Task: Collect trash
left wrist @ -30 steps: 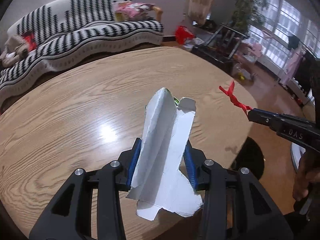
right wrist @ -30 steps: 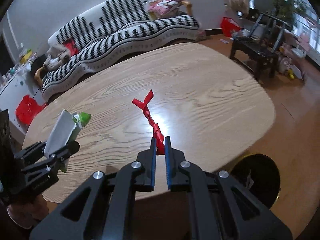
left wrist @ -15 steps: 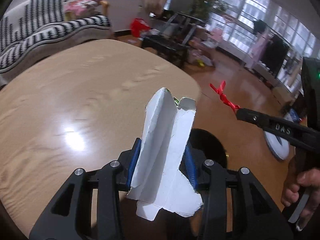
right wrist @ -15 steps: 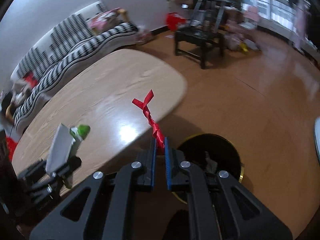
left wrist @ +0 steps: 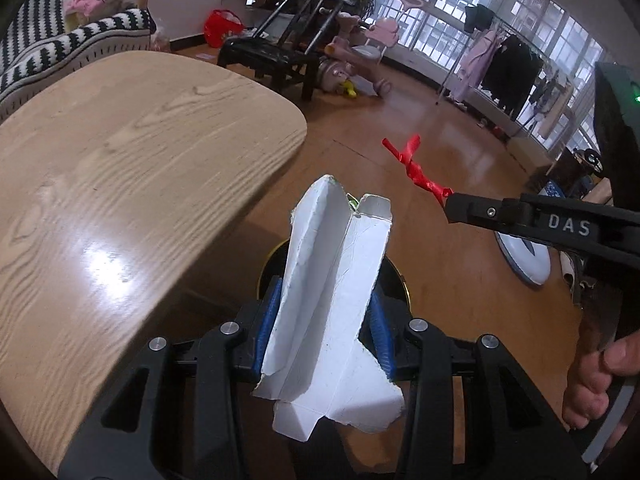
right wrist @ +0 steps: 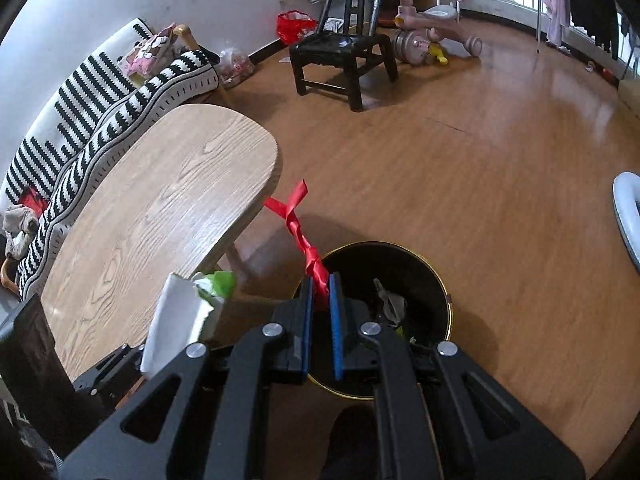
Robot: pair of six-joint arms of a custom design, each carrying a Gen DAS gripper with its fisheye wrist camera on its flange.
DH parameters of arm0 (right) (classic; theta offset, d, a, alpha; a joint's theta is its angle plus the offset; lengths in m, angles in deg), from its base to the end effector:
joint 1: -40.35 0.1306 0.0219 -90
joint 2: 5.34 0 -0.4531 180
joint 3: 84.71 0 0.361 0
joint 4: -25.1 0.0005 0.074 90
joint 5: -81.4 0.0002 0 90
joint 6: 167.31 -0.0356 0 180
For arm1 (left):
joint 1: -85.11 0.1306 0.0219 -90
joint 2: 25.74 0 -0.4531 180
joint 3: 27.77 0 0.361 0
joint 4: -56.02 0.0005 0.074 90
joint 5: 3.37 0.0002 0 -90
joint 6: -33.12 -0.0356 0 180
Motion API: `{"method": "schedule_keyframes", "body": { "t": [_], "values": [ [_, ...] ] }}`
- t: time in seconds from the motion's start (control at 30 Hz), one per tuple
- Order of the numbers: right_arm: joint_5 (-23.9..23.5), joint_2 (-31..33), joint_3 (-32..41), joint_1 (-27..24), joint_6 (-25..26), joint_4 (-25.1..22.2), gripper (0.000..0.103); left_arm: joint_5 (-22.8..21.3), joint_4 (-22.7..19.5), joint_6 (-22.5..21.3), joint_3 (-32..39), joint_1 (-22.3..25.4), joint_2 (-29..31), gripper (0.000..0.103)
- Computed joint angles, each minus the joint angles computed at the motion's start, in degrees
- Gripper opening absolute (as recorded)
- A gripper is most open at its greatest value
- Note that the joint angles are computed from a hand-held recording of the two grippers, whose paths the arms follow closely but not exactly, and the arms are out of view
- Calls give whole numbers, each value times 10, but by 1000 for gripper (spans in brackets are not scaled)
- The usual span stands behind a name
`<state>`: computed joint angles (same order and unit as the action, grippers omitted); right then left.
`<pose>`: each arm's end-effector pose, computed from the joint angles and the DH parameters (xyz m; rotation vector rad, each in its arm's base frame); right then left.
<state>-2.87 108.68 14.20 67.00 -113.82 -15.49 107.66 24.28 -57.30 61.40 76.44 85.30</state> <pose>0.5527 0.2728 0.3599 0.2598 2.5513 0.3051 0.5744 -0.1010 0.3326 0.3483 2.4673 -0.5193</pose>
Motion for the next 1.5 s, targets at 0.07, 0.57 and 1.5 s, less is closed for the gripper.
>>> {"method": "schedule_keyframes", "body": {
  "t": [0.07,0.57,1.5],
  "values": [
    [1,0,0,-1,-1,-2,9,2,-3,4,6,-3,7,40],
    [20,3,9,8,-31,-18,9,14,0,11,34,-19,38,42],
    [89,22,102,81,34,21,96,-117,-1,-34,-20,114,-76,96]
  ]
}}
